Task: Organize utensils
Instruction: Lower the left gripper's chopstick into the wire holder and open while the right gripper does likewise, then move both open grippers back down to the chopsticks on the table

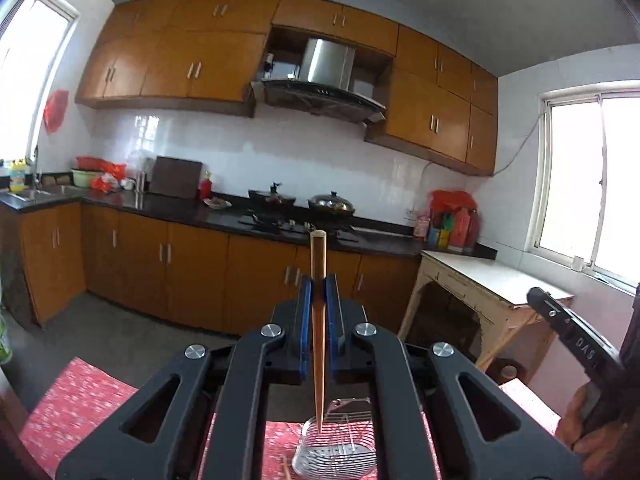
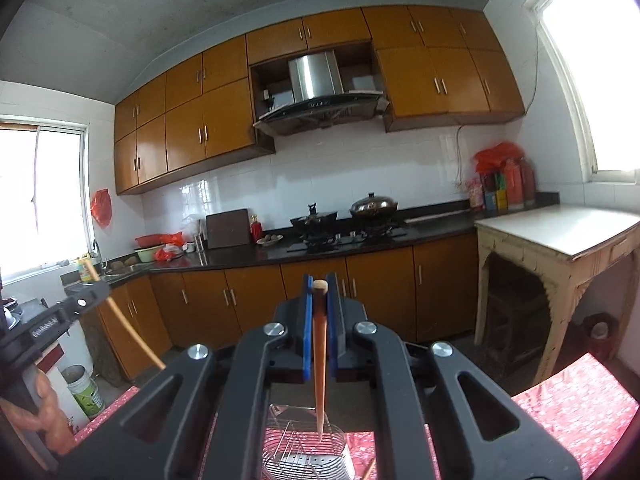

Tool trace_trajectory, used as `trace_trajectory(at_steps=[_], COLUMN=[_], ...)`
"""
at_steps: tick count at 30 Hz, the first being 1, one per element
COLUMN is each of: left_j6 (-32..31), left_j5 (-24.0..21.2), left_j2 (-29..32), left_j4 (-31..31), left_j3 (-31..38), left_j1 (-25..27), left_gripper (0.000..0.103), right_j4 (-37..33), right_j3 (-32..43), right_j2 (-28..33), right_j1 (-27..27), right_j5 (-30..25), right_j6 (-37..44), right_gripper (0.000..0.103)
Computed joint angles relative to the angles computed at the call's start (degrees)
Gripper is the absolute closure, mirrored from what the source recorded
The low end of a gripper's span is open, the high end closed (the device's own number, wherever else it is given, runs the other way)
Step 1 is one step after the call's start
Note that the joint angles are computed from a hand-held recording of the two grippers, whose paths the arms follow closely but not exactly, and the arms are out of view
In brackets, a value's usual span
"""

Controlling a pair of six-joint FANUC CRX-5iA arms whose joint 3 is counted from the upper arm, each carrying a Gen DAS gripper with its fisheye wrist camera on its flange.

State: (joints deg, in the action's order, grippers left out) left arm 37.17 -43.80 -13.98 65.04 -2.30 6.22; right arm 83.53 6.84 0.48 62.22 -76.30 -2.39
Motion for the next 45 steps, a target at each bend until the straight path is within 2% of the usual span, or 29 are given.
trace_trajectory(at_steps=[5,12,23,26,29,30,31,33,40,45], left_j6=[0.53,4.90,8.75,9.49,10.13,10.38,10.64,10.50,9.48,6.38], left_j5=[3.73,1.84,-2.59,-3.38,-4.10,-4.29,-4.20,-3.14,-3.59,-4.16], left_j2=[0.91,3.43,5.25,5.12,5.10,5.00,4.71,4.01,2.32,-0.10], left_j4=[-3.96,-8.99,-15.73,-16.71,-16.95,-17.01,-17.01,-16.72,-13.96,-11.19], left_j3=[-1.58,-1.61,0.02,0.60,1.40,1.54,1.59,0.93,-0.03,-2.62], left_j1=[-3.43,-4.22,-3.86,-3.27,-2.52,-2.24,-1.86,-1.55,0.84,3.87], left_gripper=[0.096,0.096,0.096,0.096,0.093,0.086,0.075,0.065,0.063,0.063], right_j4=[-4.11,-11.75,-17.12,-17.32,-16.80,-16.42,-15.96,-15.06,-12.77,-12.96], right_j3=[-2.55,-6.46,-6.15,-5.76,-5.66,-5.71,-5.84,-5.90,-7.96,-10.44], right_j2=[-0.02,-1.53,-0.61,-0.39,-0.36,-0.43,-0.63,-0.92,-3.04,-5.25], right_j1=[-2.52,-4.96,-6.21,-6.01,-5.57,-5.37,-5.12,-4.49,-2.02,0.92], right_j5=[3.59,8.32,9.95,8.87,7.22,6.63,5.98,4.59,-0.23,-4.59], right_j6=[-1.70,-5.54,-4.62,-4.96,-5.48,-5.80,-6.15,-6.61,-8.05,-9.86], right_gripper=[0.096,0.096,0.094,0.091,0.077,0.072,0.068,0.066,0.062,0.062])
